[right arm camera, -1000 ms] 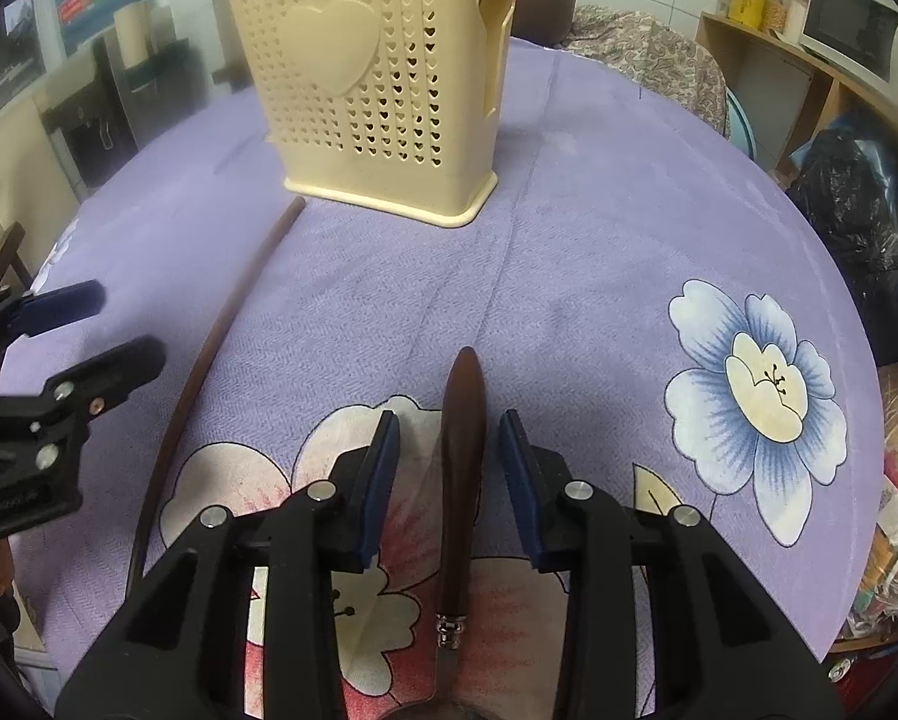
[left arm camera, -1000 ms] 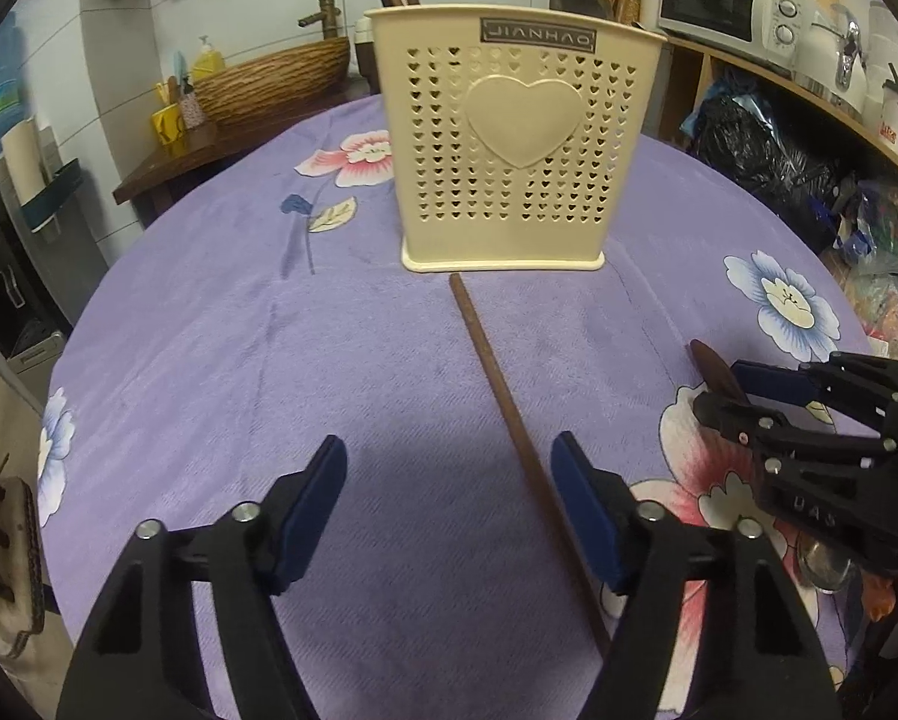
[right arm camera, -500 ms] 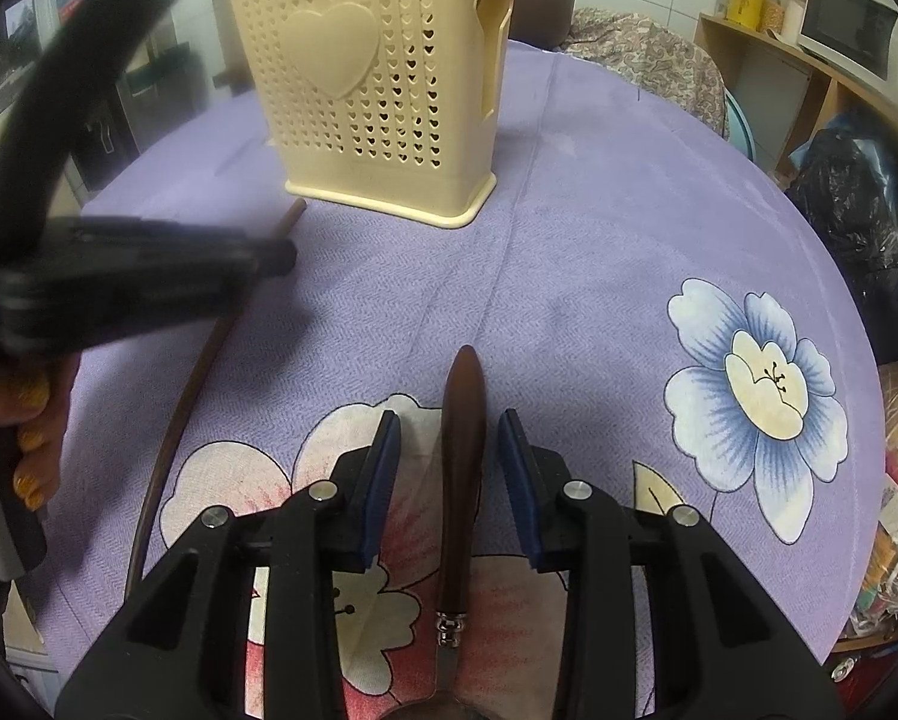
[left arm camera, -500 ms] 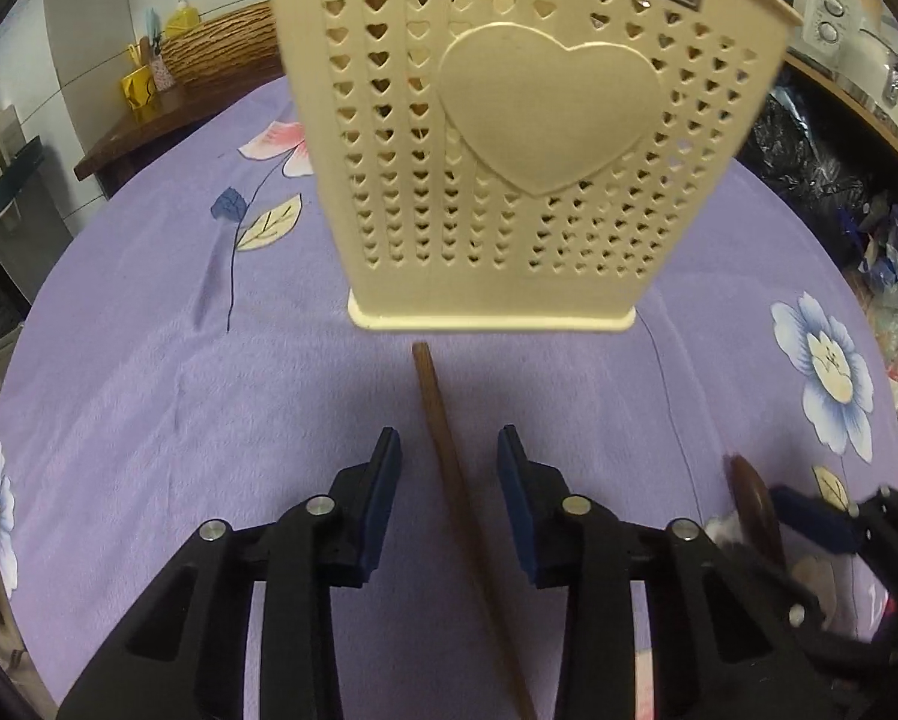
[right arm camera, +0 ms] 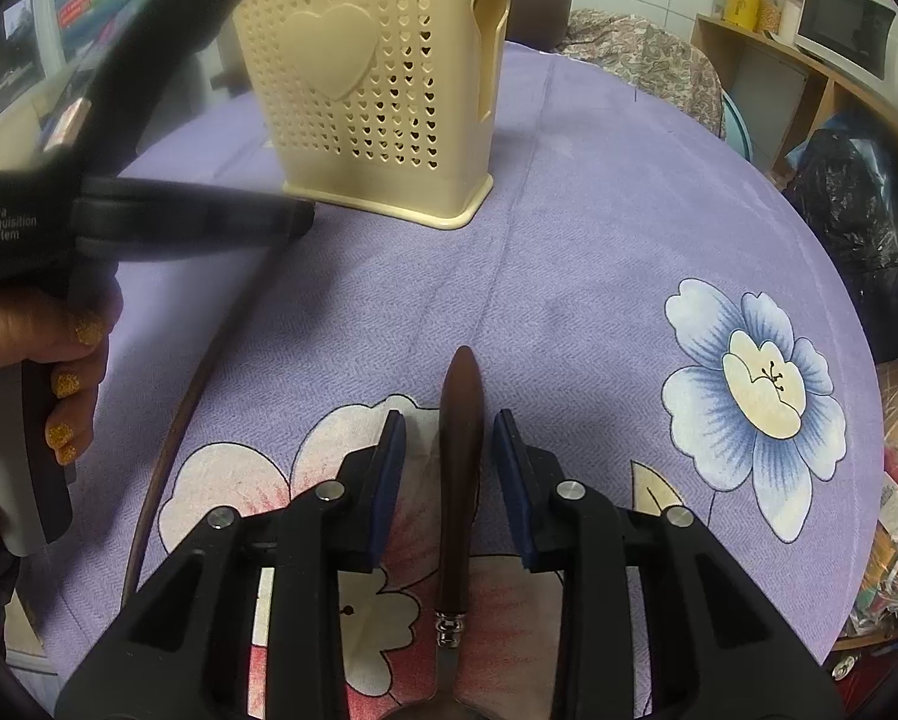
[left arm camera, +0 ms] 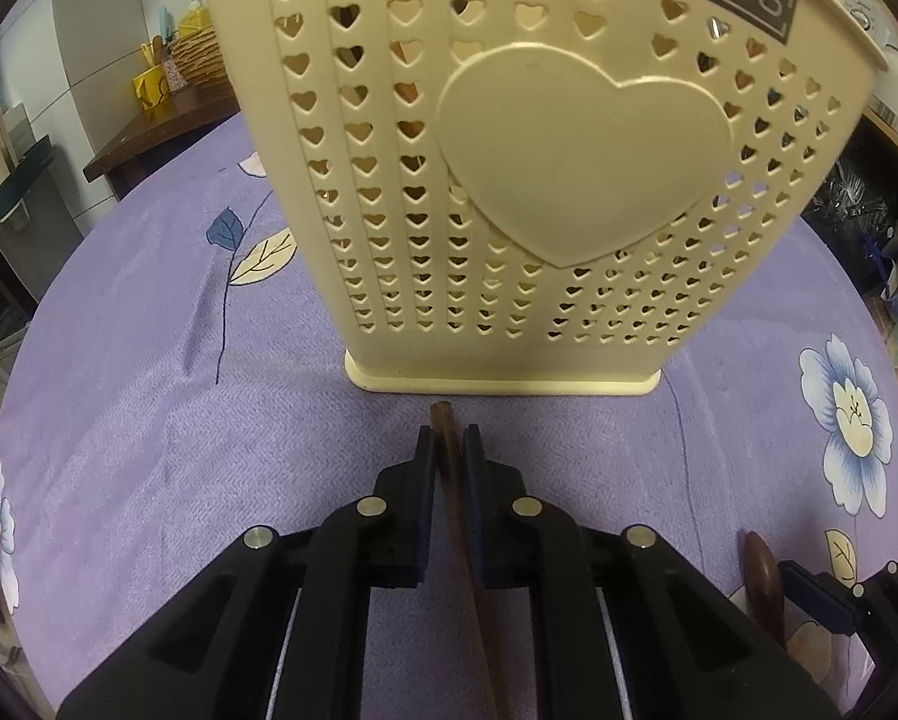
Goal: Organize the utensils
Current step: 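Close the right tool on the steel spoon handle while the left tool closes on a brown chopstick, then lift the spoon and chopstick with both tools and carry them over the holder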
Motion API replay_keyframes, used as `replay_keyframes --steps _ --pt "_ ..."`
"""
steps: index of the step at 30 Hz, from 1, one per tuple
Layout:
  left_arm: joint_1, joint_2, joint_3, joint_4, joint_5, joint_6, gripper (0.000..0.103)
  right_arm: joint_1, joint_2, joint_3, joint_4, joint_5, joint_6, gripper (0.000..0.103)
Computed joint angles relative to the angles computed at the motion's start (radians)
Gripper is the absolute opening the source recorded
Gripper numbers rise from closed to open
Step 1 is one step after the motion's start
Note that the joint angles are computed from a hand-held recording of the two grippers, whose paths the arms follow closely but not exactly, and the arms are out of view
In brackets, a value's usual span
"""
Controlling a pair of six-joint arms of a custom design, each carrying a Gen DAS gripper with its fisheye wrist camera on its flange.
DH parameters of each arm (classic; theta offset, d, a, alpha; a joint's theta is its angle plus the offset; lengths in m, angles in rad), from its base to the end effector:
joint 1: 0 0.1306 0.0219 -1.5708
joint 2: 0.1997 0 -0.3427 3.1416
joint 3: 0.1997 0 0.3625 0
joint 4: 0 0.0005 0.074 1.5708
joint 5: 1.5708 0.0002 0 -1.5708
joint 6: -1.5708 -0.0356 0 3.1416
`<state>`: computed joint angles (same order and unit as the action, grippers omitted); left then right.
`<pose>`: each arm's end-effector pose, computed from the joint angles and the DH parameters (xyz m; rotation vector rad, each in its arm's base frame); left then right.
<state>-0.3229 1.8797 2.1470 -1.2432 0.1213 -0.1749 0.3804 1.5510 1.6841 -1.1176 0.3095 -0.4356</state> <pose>0.5670 -0.1948 0.4350 0.6740 2.4590 -0.2122 0.4704 0.1759 0.4259 0.1856 2.4812 -0.0582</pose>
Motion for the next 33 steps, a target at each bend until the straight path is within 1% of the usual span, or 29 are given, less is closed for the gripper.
replay_keyframes --steps 3,5,6,7,11,13,16,18,20,24,26,27,30,33 --pt "0.002 -0.014 -0.022 0.010 0.008 0.005 0.010 0.001 0.000 0.002 -0.004 0.002 0.003 0.023" --pt "0.007 -0.022 -0.033 0.012 0.020 0.009 0.010 0.001 0.000 0.002 -0.003 0.002 0.003 0.022" --pt "0.010 -0.007 -0.007 0.001 0.025 0.010 0.010 0.001 0.000 0.003 -0.004 0.002 0.004 0.020" --pt "0.013 -0.011 -0.012 0.004 0.030 0.011 0.010 0.002 0.000 0.003 -0.004 0.001 0.004 0.018" --pt "0.028 -0.007 0.003 0.008 0.059 0.009 0.010 0.000 -0.005 -0.003 -0.002 -0.006 0.007 0.016" --pt "0.036 -0.029 -0.015 0.021 0.078 0.010 0.010 -0.002 -0.006 -0.003 -0.001 -0.013 0.006 0.016" --pt "0.052 -0.076 -0.052 0.054 0.117 0.014 0.009 -0.013 -0.015 -0.012 0.015 -0.039 0.001 0.016" --pt "0.067 -0.108 -0.071 0.075 0.149 0.020 0.009 -0.016 -0.031 -0.026 0.041 -0.053 0.000 0.016" --pt "0.083 -0.140 -0.089 0.102 0.176 0.024 0.009 -0.012 -0.047 -0.026 0.055 -0.046 0.005 0.016" --pt "0.116 -0.232 -0.152 0.183 0.248 0.028 0.008 -0.004 -0.086 -0.029 0.085 -0.046 0.015 0.016" --pt "0.131 -0.294 -0.205 0.224 0.280 0.023 0.008 0.000 -0.118 -0.037 0.102 -0.046 0.014 0.016" --pt "0.142 -0.330 -0.235 0.256 0.292 0.020 0.008 0.001 -0.131 -0.043 0.112 -0.045 0.012 0.016" --pt "0.166 -0.375 -0.267 0.291 0.332 0.030 0.008 0.010 -0.176 -0.058 0.143 -0.035 0.007 0.016" --pt "0.186 -0.401 -0.287 0.327 0.354 0.048 0.008 0.017 -0.202 -0.059 0.158 -0.030 0.008 0.016"
